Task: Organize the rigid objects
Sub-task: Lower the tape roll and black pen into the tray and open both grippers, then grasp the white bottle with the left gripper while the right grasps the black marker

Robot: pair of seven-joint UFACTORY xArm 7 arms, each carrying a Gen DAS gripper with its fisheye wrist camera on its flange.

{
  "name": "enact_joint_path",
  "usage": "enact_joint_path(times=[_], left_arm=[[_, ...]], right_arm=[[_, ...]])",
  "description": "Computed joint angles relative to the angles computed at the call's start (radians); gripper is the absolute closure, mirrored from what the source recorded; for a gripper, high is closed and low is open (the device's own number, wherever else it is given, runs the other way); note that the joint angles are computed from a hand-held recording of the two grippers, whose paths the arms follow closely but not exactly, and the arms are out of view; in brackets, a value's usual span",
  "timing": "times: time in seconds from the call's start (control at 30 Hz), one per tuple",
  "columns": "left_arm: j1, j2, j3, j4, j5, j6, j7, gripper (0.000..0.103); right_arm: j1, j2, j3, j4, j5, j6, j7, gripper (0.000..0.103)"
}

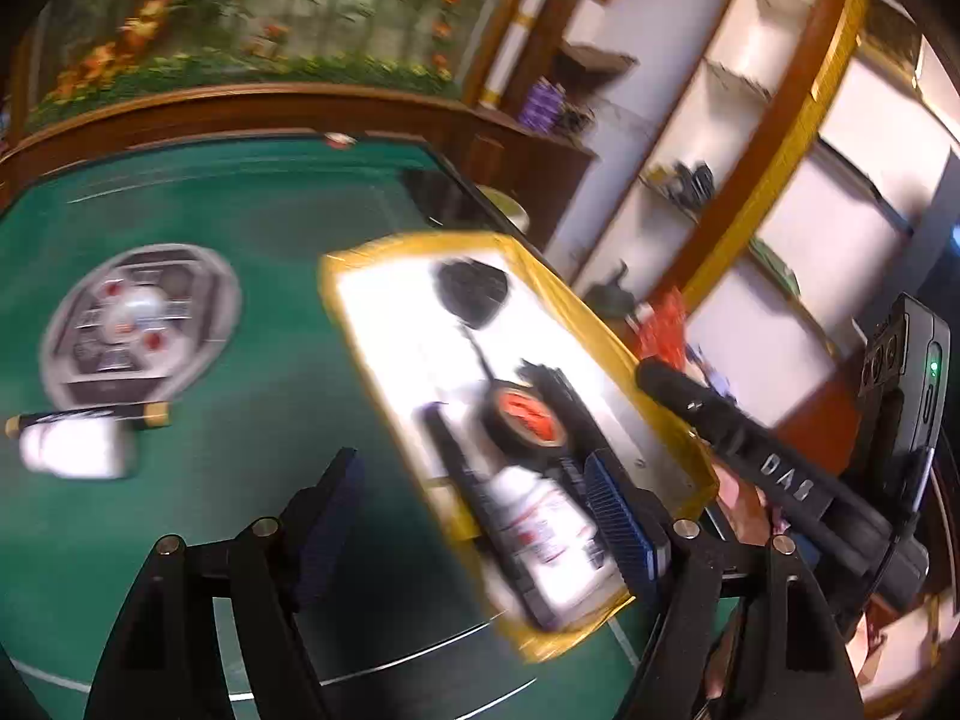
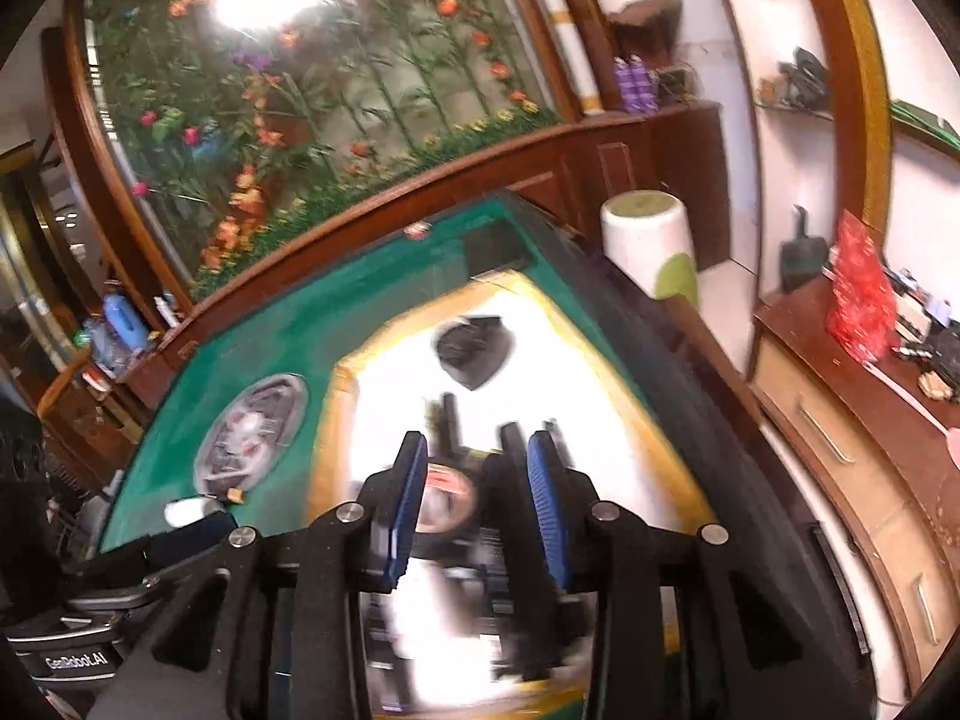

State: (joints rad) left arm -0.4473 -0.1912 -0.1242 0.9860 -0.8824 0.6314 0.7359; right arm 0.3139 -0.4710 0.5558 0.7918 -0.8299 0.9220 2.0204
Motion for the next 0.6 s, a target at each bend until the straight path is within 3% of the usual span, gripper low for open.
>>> enact_joint_path(times=[0.17,0.3,0.4,0.6], left_arm=[[0.079,-0.059,0.100,-0.057,-0.075,0.000,0.073,0.016],[0.157,-0.044,0.152,-0.086,-0.093,-0.093,0.102,0.016],[0.213,0.014,0.163,-0.092,-0.078,-0.186,0.087,0.016],[0.340,0.200,0.168,0.018,-0.047,-0.105,-0.052,0.016]], right_arm=[[-0.006,0.185,-0.011,0.155,-0.119,-0.135,-0.027,0.070],[0.035,0.404,-0.055,0.320,-0.163,-0.242,-0.113,0.070],[0.076,0.570,-0.084,0.470,-0.137,-0.268,-0.235,0.070],[0.132,0.786,-0.156,0.691,-0.052,-0.253,-0.400,0.070]])
